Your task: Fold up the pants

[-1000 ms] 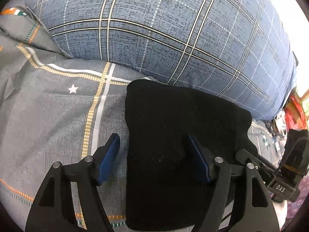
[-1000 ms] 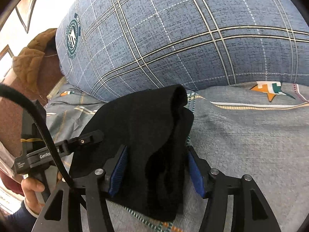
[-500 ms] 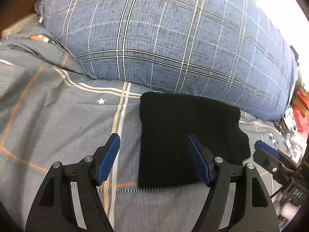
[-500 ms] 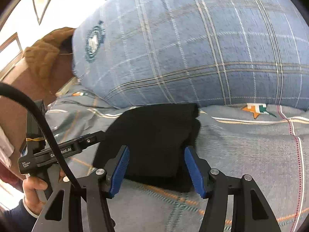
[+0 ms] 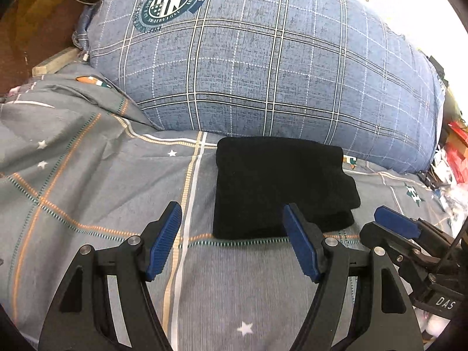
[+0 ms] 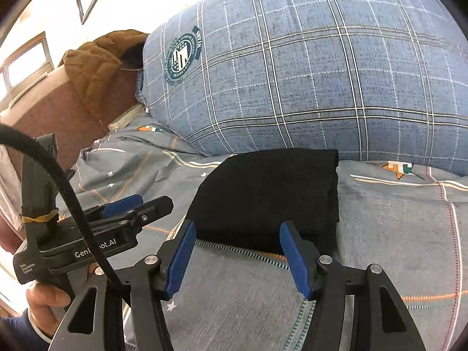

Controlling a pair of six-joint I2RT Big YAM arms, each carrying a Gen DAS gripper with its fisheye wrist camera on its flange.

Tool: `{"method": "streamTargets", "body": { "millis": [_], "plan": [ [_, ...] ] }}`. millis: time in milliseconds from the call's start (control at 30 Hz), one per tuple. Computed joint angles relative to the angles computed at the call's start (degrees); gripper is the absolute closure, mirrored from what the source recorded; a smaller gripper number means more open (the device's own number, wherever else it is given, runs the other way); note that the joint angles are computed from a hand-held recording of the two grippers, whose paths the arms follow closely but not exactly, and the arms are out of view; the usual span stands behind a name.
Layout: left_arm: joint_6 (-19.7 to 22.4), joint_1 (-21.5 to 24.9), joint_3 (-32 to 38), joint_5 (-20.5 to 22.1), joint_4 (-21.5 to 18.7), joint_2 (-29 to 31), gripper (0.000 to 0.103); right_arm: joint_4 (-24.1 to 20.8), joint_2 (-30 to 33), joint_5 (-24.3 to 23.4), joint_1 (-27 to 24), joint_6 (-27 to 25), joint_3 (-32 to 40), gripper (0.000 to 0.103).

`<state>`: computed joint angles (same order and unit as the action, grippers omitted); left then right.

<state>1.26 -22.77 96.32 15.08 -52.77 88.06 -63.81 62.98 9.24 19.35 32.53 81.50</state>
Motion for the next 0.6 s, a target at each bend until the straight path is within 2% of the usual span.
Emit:
{"method": "streamTargets", "body": {
  "millis": [433, 600],
  "plan": [
    [1.19, -1.43, -5.5, -2.79, 2.02, -6.23, 0.031, -2.22, -2.56, 4.83, 4.46, 2.98, -1.07, 0.037],
    [1.16, -1.59, -6.68, -3.67, 2.34, -7.49, 0.031, -2.4, -3.1, 5.35, 5.08, 4.14, -1.76, 0.031]
  ]
}}
